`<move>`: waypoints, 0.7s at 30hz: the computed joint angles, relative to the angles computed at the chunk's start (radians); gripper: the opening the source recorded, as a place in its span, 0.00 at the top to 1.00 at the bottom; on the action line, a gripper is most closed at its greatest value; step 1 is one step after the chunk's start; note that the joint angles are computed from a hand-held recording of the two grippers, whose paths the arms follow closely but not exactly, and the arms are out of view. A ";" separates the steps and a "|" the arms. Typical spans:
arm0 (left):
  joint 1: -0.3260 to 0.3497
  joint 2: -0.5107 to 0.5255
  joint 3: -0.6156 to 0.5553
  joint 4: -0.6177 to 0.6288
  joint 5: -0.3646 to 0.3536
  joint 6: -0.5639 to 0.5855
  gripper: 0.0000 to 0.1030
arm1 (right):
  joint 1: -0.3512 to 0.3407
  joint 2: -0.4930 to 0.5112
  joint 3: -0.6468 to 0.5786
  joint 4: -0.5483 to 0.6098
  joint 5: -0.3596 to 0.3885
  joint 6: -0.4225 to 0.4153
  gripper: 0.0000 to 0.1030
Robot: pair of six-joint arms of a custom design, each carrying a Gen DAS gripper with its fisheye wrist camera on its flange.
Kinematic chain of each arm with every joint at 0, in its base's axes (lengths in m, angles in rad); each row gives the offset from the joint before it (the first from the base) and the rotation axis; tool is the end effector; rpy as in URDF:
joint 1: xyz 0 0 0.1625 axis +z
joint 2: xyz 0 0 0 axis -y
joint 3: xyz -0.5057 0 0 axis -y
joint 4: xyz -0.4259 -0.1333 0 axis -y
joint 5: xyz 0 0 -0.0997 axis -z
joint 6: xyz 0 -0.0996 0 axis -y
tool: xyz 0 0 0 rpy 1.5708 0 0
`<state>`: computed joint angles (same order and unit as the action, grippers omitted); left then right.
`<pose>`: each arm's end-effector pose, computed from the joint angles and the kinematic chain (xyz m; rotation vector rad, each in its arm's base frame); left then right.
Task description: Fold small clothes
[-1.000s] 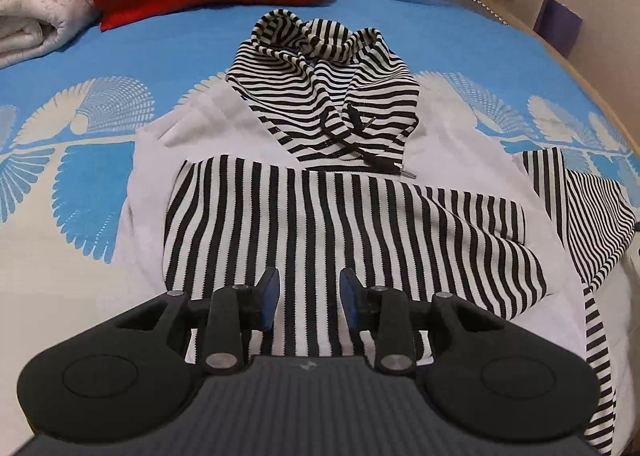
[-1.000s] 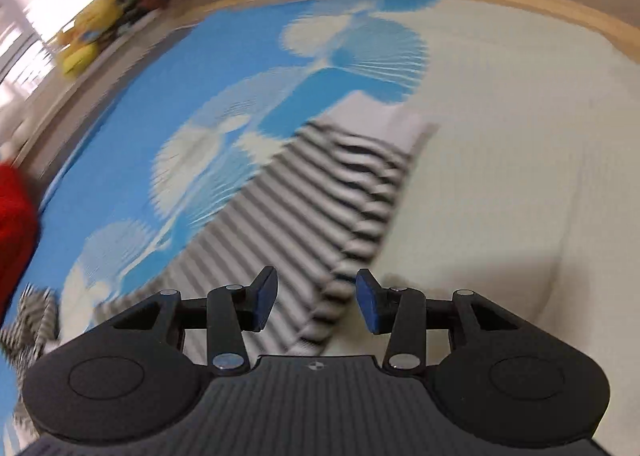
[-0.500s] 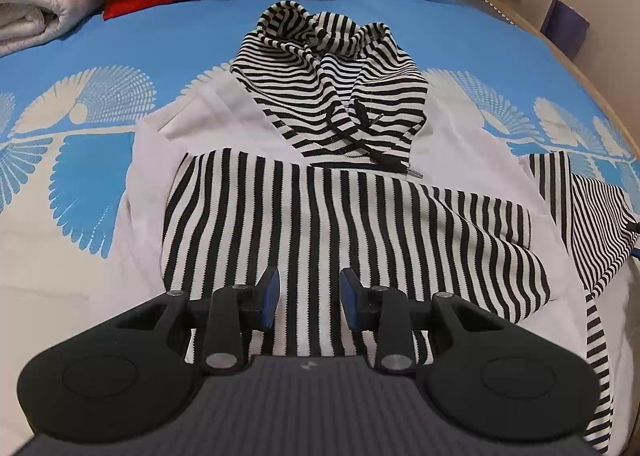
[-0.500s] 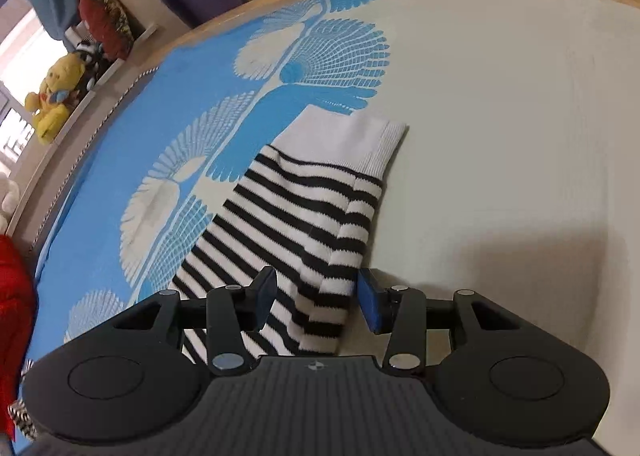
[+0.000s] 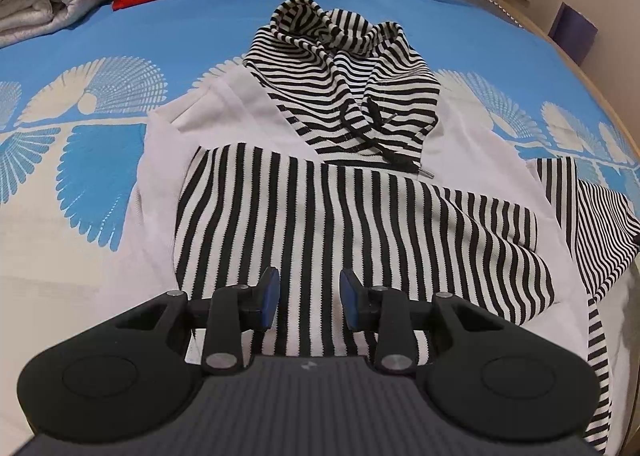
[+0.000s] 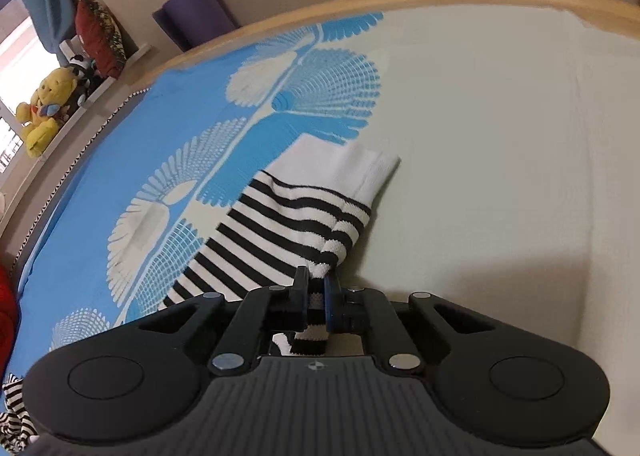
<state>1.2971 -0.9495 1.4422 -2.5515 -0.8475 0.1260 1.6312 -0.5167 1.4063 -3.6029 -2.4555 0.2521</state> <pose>-0.0224 -0.8170 0.3530 0.2527 2.3759 -0.6570 0.1048 -0.8018 0.1460 -0.8129 -1.9700 1.4447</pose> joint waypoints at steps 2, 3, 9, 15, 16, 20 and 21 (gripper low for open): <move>0.001 -0.001 -0.002 0.000 -0.002 -0.004 0.65 | 0.011 0.012 -0.022 -0.012 -0.016 -0.041 0.94; 0.001 -0.002 -0.003 0.001 -0.003 -0.006 0.65 | 0.014 0.018 -0.031 -0.021 -0.019 -0.063 0.94; 0.005 -0.005 -0.011 0.008 -0.010 -0.021 0.65 | 0.047 0.068 -0.112 -0.055 -0.075 -0.243 0.95; 0.013 -0.011 -0.025 0.007 -0.013 -0.047 0.65 | 0.149 0.174 -0.254 -0.184 0.038 -0.704 0.95; 0.015 -0.012 -0.028 0.007 -0.012 -0.053 0.65 | 0.173 0.179 -0.240 -0.181 0.125 -0.771 0.95; 0.025 -0.020 -0.043 0.007 -0.011 -0.079 0.65 | 0.229 0.093 -0.079 0.156 0.542 -0.841 0.92; 0.029 -0.023 -0.048 0.005 -0.011 -0.087 0.65 | 0.235 0.079 -0.048 0.260 0.642 -0.867 0.92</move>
